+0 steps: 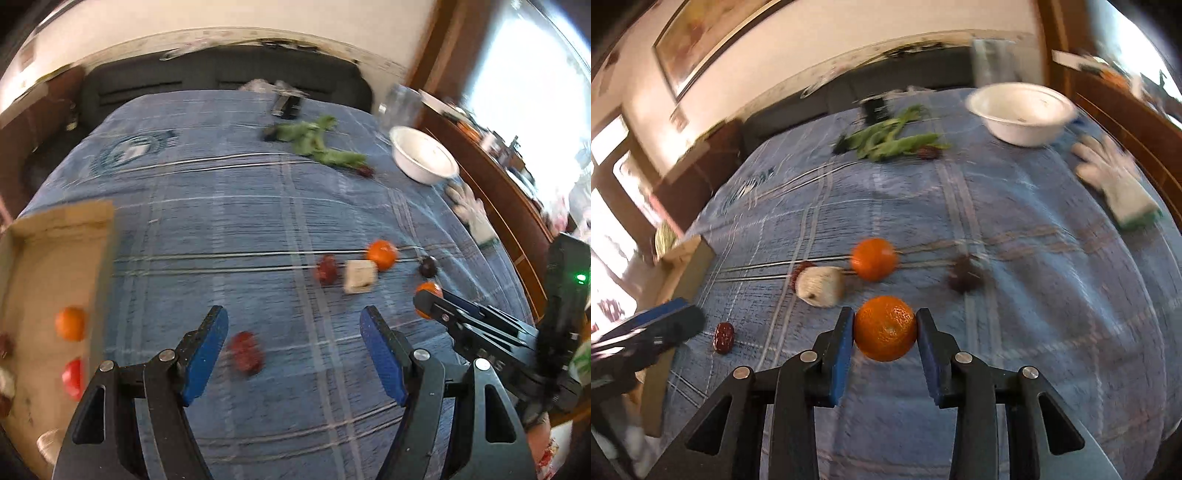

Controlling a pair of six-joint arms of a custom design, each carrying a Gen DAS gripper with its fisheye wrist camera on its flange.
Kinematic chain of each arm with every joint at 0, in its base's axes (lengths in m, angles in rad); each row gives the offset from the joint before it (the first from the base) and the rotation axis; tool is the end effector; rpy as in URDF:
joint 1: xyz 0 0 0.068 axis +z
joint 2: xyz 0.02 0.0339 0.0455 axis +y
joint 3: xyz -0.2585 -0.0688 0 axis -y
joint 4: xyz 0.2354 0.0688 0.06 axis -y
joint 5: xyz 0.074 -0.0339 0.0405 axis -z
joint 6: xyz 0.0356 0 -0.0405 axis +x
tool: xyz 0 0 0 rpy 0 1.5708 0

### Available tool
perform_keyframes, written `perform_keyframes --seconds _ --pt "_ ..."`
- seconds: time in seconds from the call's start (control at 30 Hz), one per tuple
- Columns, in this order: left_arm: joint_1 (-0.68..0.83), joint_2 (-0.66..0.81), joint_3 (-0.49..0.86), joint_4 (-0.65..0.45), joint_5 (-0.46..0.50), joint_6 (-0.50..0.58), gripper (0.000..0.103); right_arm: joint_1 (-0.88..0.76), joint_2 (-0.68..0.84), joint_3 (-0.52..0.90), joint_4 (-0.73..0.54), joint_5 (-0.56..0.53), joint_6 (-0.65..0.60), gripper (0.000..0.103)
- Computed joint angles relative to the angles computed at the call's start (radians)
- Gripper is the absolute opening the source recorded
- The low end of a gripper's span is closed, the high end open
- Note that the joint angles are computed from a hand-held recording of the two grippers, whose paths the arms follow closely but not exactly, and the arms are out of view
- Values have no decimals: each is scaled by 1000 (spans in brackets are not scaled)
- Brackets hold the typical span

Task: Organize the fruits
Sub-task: 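Grasp a mandarin with the right tool while the left tool grasps the white cube, then carry the white cube and mandarin into the tray and open both tools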

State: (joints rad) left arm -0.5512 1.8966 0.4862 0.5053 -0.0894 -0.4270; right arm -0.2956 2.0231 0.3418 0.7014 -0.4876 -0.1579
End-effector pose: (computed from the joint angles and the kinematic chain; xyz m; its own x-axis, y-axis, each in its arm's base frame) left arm 0.2293 -0.1372 0.0495 -0.8064 0.0116 -0.5912 0.1545 0.9692 -0.1919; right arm 0.2205 -0.0497 0.0179 -0.7857 0.0941 -0.6114 -0.1173 0.9478 0.2966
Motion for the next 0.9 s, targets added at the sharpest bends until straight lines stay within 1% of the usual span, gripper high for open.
perform_keyframes --seconds 0.13,0.23,0.27,0.3,0.33,0.37,0.4,0.43,0.47,0.57,0.63,0.7,0.8,0.83,0.9 --pt "-59 119 150 -41 -13 28 70 -141 7 9 -59 -81 -47 36" --pt "-82 221 287 -106 -38 42 69 -177 27 33 -88 -99 -55 36" --pt "-86 246 318 -124 -48 47 64 -189 38 45 -102 -116 -57 37" --pt "-89 267 342 -135 -54 51 57 -195 38 53 -114 -124 -58 37" --pt "-92 292 370 -152 -63 56 52 -209 37 57 -129 -137 -70 37" --pt "-95 308 387 -161 -69 57 40 -209 37 57 -130 -142 -73 37" --pt "-94 316 389 -161 -70 57 34 -204 39 56 -126 -141 -73 37" --pt "-96 323 385 -146 -71 54 31 -199 35 45 -112 -132 -74 37" --pt "-94 322 375 -129 -60 49 25 -190 35 40 -96 -121 -70 37" --pt "-94 305 335 -89 -54 24 25 -156 34 13 -32 -80 -55 37" --pt "-85 264 278 -51 -39 14 25 -136 34 -5 8 -57 -44 37" --pt "-72 215 217 -16 -28 7 25 -122 20 -22 23 -45 -35 37" --pt "-12 71 38 73 16 -1 25 -92 -37 -66 44 -30 -22 37" --pt "11 33 1 82 32 3 25 -70 -87 -93 39 -24 -17 37" --pt "106 -88 -120 106 80 21 25 -33 -166 -127 13 -20 -11 37"
